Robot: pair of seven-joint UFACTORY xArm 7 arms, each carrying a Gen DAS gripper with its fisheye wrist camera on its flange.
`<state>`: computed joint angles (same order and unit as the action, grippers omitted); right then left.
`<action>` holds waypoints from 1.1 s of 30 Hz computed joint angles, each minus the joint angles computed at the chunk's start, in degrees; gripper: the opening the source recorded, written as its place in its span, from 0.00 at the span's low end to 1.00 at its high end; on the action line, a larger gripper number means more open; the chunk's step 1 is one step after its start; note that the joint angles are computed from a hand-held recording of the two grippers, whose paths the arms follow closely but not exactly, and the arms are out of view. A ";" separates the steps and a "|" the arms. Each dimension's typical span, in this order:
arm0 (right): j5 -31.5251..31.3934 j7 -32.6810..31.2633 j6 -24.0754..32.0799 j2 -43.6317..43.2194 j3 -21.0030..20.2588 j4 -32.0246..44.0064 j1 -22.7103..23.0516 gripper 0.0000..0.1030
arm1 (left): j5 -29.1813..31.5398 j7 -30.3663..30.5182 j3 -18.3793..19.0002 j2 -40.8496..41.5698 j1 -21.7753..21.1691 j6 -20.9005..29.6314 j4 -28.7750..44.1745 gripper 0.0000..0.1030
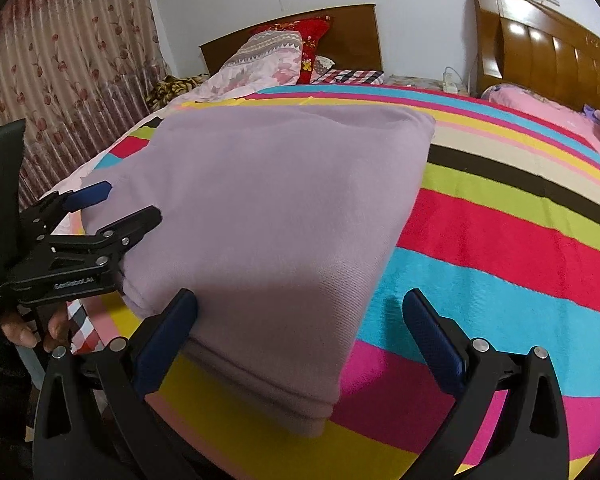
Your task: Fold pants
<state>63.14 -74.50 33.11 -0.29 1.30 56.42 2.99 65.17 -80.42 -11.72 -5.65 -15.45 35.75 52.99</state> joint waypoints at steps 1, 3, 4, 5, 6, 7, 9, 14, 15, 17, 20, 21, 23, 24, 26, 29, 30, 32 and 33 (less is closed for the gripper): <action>0.29 -0.34 -0.63 -0.68 0.03 -0.42 0.03 0.96 | 1.43 -1.13 -0.47 -1.37 -0.26 0.48 -0.77 0.98; 2.18 -3.04 -1.79 -2.67 -0.14 -1.72 0.39 0.96 | 4.02 -2.67 -1.42 -3.07 -0.32 1.01 -1.52 0.98; 4.08 -5.99 -1.46 -3.98 -0.49 -2.49 0.64 0.96 | 5.27 -3.19 -2.09 -4.04 -0.38 2.42 -1.83 0.98; 5.06 -7.94 -0.36 -4.81 -0.97 -2.93 0.86 0.96 | 5.56 -3.28 -2.40 -4.66 -0.30 3.59 -2.04 0.98; 5.56 -9.29 0.96 -5.46 -1.37 -3.29 1.10 0.96 | 5.04 -3.13 -2.17 -5.14 0.04 4.01 -2.27 0.98; 6.02 -10.74 2.45 -6.11 -1.69 -3.70 1.41 0.96 | 4.06 -2.84 -1.87 -5.20 0.40 3.87 -2.31 0.98; 6.02 -12.55 3.23 -6.70 -1.71 -4.29 2.18 0.96 | 0.91 -1.76 -1.16 -4.97 1.13 3.83 -2.51 0.98; 5.11 -14.95 -0.68 -6.20 -1.08 -5.26 3.91 0.96 | -0.29 -0.58 -1.59 -4.51 2.09 3.96 -3.44 0.99; 4.88 -15.52 -1.28 -6.19 -1.03 -5.38 4.09 0.96 | -0.52 -0.65 -1.56 -4.48 2.13 3.95 -3.42 0.99; 4.77 -16.58 -3.00 -6.43 -0.76 -6.01 4.63 0.96 | -1.08 -0.88 -1.43 -4.33 2.26 3.67 -3.35 0.99; 6.02 -19.07 -5.57 -6.54 -0.64 -6.91 5.52 0.96 | -0.70 -1.90 -1.53 -4.19 2.39 3.62 -3.57 0.99; 6.30 -19.49 -5.84 -6.42 -0.71 -6.95 5.69 0.96 | -0.61 -2.21 -1.52 -4.03 2.42 3.64 -3.47 0.99; 6.59 -19.82 -6.06 -6.42 -0.79 -7.06 5.87 0.96 | -0.34 -2.48 -1.33 -3.90 2.51 3.39 -3.47 0.99; 6.61 -19.81 -6.04 -6.44 -0.81 -7.09 5.93 0.96 | -0.18 -2.79 -1.35 -3.90 2.49 3.40 -3.54 0.99; 6.76 -19.97 -5.98 -6.32 -0.86 -6.99 6.01 0.96 | 0.16 -3.32 -1.40 -3.73 2.44 3.55 -3.48 0.99; 6.24 -19.69 -5.89 -6.27 -0.89 -6.94 6.00 0.96 | 0.63 -4.33 -1.53 -3.71 2.20 4.04 -3.58 0.99; 5.73 -19.36 -5.59 -6.29 -0.95 -6.89 5.90 0.96 | 0.68 -4.58 -1.56 -3.68 2.11 4.25 -3.57 0.99; 3.68 -17.87 -4.37 -6.48 -1.23 -6.83 5.47 0.96 | 0.44 -4.90 -1.45 -3.91 2.05 4.41 -3.75 0.99; 2.90 -17.29 -3.72 -6.63 -1.42 -6.85 5.26 0.96 | -0.06 -5.14 -1.48 -4.05 1.95 4.63 -3.83 0.99</action>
<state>66.04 -91.80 29.39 -6.92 -0.13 49.57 8.25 65.11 -85.56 -13.20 -9.70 -13.50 40.38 49.16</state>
